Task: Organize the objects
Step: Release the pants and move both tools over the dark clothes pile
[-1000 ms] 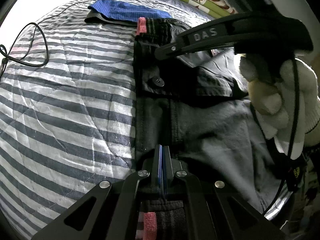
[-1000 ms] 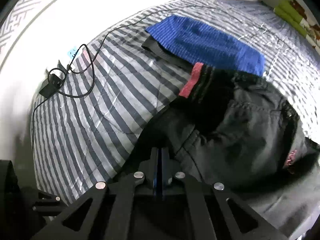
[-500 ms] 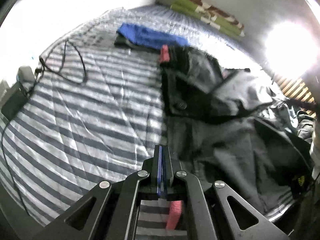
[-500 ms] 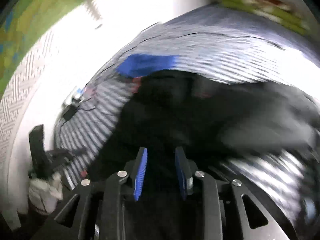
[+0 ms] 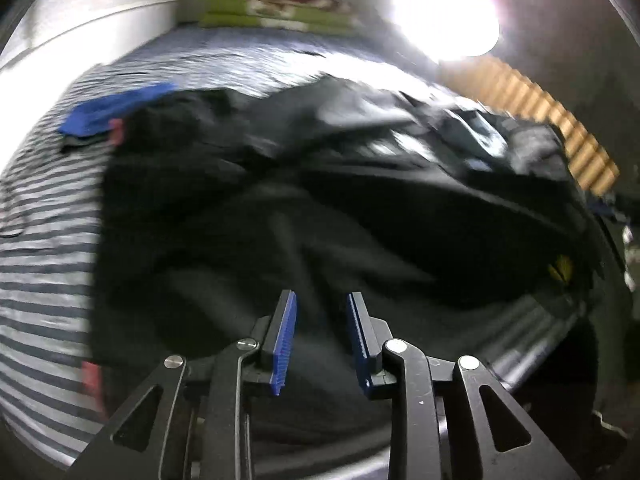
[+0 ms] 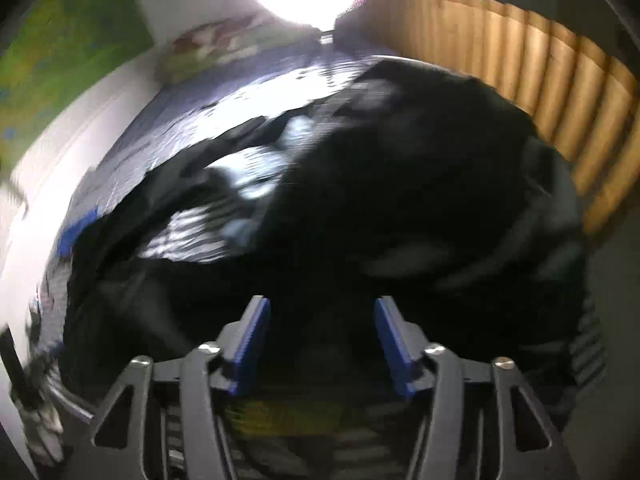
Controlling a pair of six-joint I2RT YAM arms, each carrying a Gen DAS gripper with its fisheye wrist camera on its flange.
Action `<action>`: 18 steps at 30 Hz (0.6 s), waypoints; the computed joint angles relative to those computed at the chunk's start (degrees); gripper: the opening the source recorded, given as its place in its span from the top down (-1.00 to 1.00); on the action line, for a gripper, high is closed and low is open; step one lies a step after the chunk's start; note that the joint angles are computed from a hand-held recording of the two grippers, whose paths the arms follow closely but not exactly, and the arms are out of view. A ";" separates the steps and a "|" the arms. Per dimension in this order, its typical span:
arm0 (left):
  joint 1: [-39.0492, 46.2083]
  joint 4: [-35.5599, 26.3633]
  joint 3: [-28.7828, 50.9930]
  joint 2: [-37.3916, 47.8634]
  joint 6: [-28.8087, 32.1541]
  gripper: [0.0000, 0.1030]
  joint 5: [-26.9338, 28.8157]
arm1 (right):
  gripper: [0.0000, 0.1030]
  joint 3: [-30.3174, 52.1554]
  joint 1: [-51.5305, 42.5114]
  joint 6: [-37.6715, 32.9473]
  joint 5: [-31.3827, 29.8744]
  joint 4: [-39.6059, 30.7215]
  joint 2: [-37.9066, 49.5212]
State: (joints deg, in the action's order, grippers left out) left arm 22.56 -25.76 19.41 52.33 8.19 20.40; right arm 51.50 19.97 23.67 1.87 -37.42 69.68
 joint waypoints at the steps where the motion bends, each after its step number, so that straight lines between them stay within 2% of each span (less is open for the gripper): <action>1: -4.98 1.01 -0.98 -0.77 -3.37 0.42 -2.23 | -0.05 -1.37 -3.34 -1.30 -1.48 0.41 -1.58; 4: -19.55 4.87 -2.61 0.61 -12.86 0.32 -8.04 | -0.08 -3.22 -8.99 -4.44 -8.83 2.50 -1.99; 7: -26.47 9.00 -2.72 5.24 -17.87 0.25 -10.72 | -0.11 -2.28 -9.08 -7.23 -12.83 4.67 1.53; 11: -33.33 12.05 -2.04 10.68 -22.82 0.07 -15.30 | -0.13 0.85 -4.39 -10.53 -11.59 4.54 7.75; 13: -36.58 12.47 -1.80 11.91 -24.33 0.07 -18.24 | -0.13 0.77 -0.51 -10.43 -5.15 5.06 6.57; 15: -38.66 11.99 -1.54 12.21 -24.88 0.07 -20.27 | -0.13 0.42 1.59 -11.42 -1.44 6.35 3.65; 18: -39.14 11.91 -1.34 13.02 -25.11 0.07 -20.79 | -0.13 4.56 0.57 -13.55 -5.11 4.36 5.30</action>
State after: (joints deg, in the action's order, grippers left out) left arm -16.58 -13.85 18.08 65.35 -16.92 -0.39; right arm 56.05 20.53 10.12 -3.24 -33.06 74.98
